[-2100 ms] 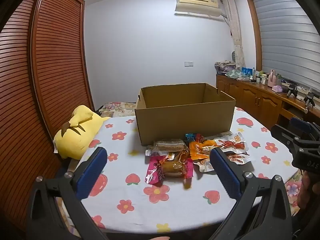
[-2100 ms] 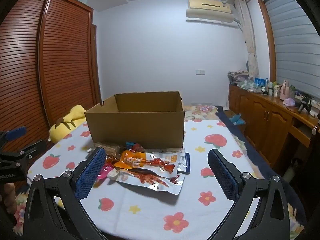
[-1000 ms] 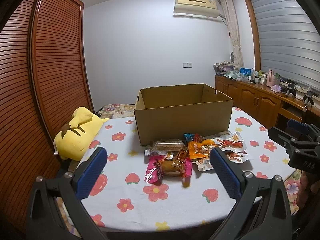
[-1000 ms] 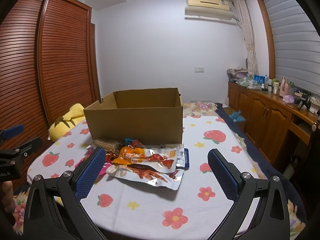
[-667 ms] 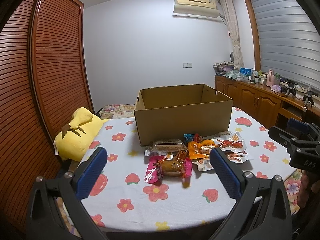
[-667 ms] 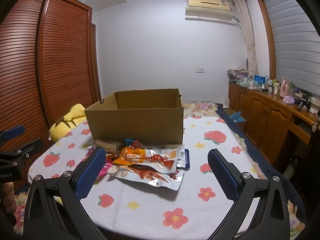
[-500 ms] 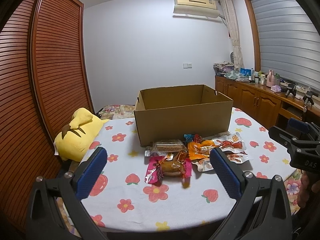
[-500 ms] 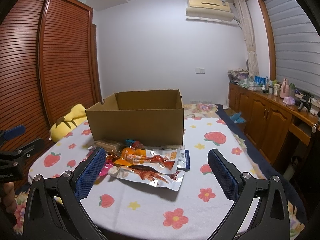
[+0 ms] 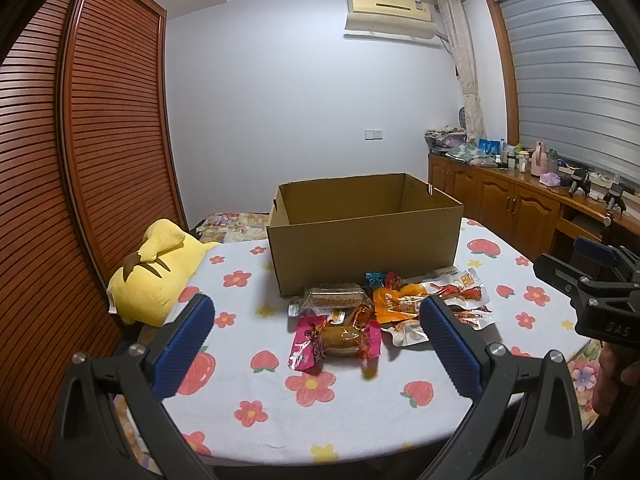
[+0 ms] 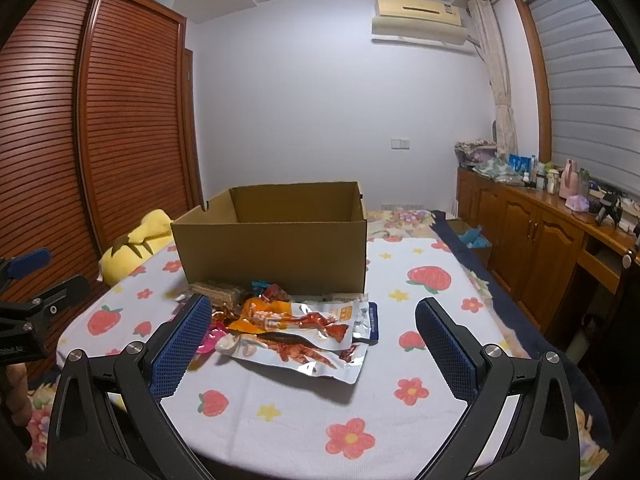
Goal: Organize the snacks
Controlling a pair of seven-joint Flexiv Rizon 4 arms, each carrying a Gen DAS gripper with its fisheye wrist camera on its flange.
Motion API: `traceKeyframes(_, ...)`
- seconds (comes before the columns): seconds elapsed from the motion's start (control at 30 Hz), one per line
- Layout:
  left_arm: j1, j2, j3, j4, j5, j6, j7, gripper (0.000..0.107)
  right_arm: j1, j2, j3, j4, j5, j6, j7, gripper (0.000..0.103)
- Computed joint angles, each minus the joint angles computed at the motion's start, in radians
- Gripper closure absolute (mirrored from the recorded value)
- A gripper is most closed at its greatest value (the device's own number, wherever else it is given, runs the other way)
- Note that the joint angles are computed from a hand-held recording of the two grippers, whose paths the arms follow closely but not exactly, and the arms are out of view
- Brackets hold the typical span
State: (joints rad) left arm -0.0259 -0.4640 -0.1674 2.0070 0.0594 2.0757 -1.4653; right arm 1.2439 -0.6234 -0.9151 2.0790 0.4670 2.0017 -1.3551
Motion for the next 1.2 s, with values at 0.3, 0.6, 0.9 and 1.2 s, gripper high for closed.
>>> traceKeyframes(0.3, 0.005, 0.003, -0.005, 0.001, 0.006, -0.002, -0.003, 0.004, -0.001, 0.001, 0.002, 0.001, 0.002, 0.002, -0.003, 0.000)
traceKeyframes(0.6, 0.004, 0.013, -0.007, 0.009, 0.016, 0.004, -0.007, 0.004, 0.001, 0.003, 0.002, 0.001, 0.003, 0.003, -0.007, 0.000)
traceKeyframes(0.9, 0.001, -0.007, -0.004, 0.001, 0.008, -0.013, 0.001, 0.004, -0.011, 0.006, 0.027, 0.006, 0.004, 0.003, -0.018, 0.000)
traceKeyframes(1.2, 0.081, -0.050, -0.082, -0.030, 0.060, -0.061, -0.006, 0.004, -0.076, 0.005, 0.090, -0.006, -0.032, -0.007, -0.025, 0.000)
